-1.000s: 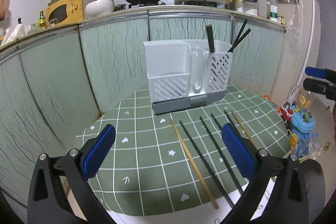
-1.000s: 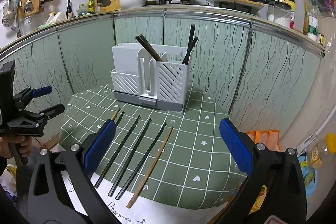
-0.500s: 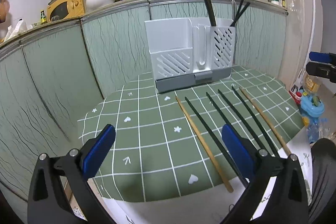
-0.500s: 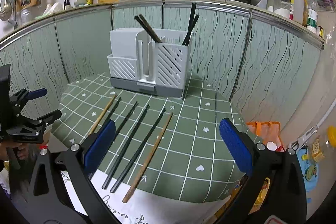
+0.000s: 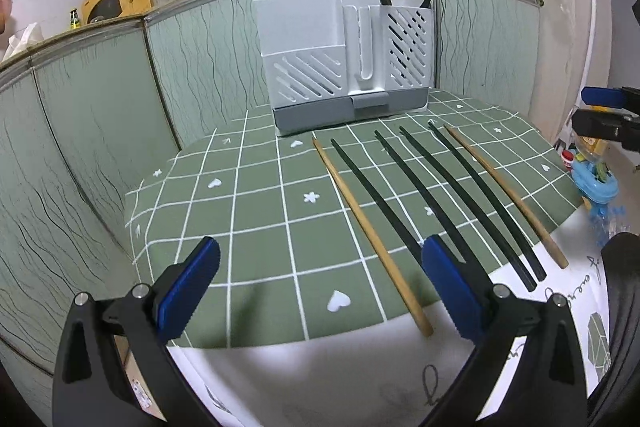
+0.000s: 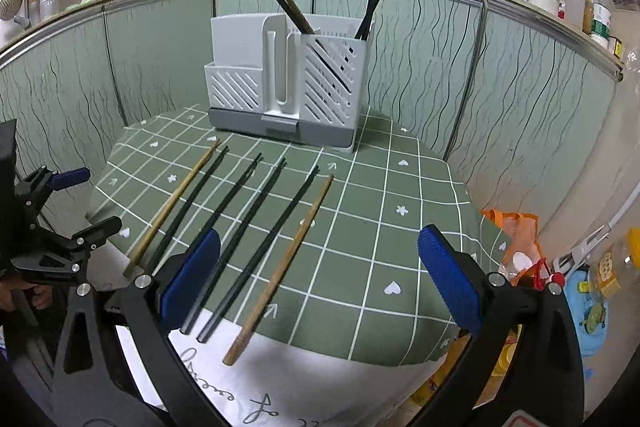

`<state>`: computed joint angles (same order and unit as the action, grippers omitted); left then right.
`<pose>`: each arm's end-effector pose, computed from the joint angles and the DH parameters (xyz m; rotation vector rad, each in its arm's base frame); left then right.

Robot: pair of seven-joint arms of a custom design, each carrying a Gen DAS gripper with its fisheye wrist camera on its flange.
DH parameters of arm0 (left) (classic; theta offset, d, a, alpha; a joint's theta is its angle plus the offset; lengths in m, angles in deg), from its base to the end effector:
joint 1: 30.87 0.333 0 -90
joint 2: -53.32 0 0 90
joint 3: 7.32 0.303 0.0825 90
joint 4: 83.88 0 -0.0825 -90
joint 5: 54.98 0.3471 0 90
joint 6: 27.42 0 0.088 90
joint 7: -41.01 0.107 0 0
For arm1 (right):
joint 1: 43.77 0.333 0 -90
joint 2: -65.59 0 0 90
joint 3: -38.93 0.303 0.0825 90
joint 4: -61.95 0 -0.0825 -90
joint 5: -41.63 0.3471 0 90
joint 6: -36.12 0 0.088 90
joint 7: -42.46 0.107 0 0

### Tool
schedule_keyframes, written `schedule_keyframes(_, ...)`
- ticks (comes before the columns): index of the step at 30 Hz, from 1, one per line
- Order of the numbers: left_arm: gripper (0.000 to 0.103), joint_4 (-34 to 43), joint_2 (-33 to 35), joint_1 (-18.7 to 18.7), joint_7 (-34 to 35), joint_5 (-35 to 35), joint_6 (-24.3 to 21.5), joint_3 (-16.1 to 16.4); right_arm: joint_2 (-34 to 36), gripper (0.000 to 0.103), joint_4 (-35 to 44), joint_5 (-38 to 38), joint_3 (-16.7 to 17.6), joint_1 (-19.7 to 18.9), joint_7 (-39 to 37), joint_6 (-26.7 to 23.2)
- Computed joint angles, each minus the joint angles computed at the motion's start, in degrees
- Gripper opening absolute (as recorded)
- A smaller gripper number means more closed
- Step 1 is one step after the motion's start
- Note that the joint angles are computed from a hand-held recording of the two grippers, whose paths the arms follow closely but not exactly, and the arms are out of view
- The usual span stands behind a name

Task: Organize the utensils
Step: 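Withdraw both open grippers and lower them toward the chopsticks on the mat, then close left gripper on a wooden chopstick while right gripper grasps another wooden chopstick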

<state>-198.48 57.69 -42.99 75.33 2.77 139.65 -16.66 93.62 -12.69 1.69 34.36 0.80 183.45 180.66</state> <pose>0.5153 -0.2562 0.5029 -1.3875 1.8715 -0.8532 0.5291 0.4709 0.5435 -1.8454 1.4220 -0.7730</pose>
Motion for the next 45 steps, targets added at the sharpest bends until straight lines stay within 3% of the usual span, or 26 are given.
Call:
schedule_keyframes(9, 0.097, 0.2, 1.4, -1.6, -7.0, 4.5, -3.1, -0.3, 0.0, 0.094, -2.7, -1.0, 0.3, 0.5, 2.6, -0.8)
schedule_keyframes(15, 0.078, 1.5, 3.2, -2.8, -5.7, 3.8, -6.5, -0.5, 0.4, 0.089, -3.3, -0.3, 0.6, 0.7, 3.6, -1.8)
schedule_keyframes(19, 0.066, 1.8, 3.9, -3.0, -3.1, 0.7, -6.0, -0.4, 1.5, 0.082, -2.5, 1.0, 1.0, 0.8, 3.3, -2.8)
schedule_keyframes(22, 0.057, 1.8, 4.1, -3.3, -2.4, 0.0, -5.3, -0.2, 2.6, 0.075, -1.8, 2.3, 1.1, 1.0, 2.9, -3.2)
schedule_keyframes(26, 0.055, 1.9, 4.2, -3.8, -3.3, 0.4, -5.5, 0.2, 4.7, 0.06, -0.2, 5.2, 1.3, 0.9, 2.6, -3.0)
schedule_keyframes(33, 0.047, 2.6, 4.6, -4.0, -4.0, -1.4, -6.1, 0.3, 7.0, 0.035, 2.0, 5.5, -1.2, 3.1, 6.1, -3.3)
schedule_keyframes(41, 0.033, 2.8, 4.8, -4.0, -4.7, -2.2, -6.0, 0.5, 7.1, 0.02, 1.6, 4.0, -2.3, 4.1, 11.4, -3.8)
schedule_keyframes(44, 0.018, 3.2, 4.8, -4.3, -6.0, -1.5, -7.5, 0.7, 7.2, 0.009, 1.9, 3.8, -2.3, 4.0, 12.9, -4.6)
schedule_keyframes(45, 0.009, 3.3, 4.7, -4.4, -6.6, -1.1, -8.1, 0.8, 7.2, 0.007, 1.9, 3.7, -2.3, 4.0, 13.3, -5.0)
